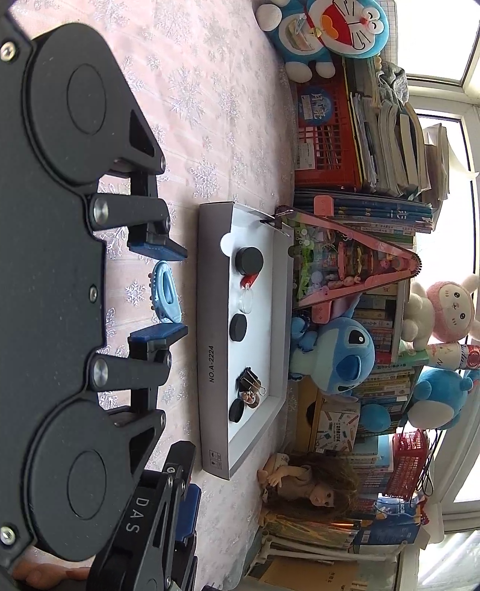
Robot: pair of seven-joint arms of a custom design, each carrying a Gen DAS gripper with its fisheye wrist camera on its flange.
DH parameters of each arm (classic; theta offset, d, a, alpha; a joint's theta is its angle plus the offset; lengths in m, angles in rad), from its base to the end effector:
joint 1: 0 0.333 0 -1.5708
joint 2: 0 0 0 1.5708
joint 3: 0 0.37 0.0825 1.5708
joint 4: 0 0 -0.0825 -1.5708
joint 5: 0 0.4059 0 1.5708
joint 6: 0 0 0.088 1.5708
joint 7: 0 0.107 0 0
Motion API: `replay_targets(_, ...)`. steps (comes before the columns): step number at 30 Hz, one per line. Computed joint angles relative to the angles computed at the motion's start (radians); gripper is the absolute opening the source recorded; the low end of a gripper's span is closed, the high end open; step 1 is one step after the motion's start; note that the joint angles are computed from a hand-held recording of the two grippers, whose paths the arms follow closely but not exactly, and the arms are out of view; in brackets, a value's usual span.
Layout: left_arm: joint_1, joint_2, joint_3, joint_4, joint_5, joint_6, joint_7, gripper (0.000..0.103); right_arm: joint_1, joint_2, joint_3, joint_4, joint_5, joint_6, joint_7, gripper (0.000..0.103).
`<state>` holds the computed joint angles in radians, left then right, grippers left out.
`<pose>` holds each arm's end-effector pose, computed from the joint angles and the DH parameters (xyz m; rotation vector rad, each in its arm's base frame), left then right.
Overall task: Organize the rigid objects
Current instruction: 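Carry the clip in the left tool into the tray while the right tool carries the crayon there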
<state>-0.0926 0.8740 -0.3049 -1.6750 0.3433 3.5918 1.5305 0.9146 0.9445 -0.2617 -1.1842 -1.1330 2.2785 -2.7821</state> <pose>0.7151 -0.2773 0.2643 -1.1814 2.0217 -1.2920 0.6386 0.5584 0.2772 -1.2425 1.8807 -1.1177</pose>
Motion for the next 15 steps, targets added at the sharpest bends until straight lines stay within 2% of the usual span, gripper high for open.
replay_targets(15, -0.023, 0.028, 0.010, 0.027, -0.030, -0.038, 0.026, 0.034, -0.004, 0.026, -0.001, 0.009, 0.026, 0.016, -0.018, 0.049)
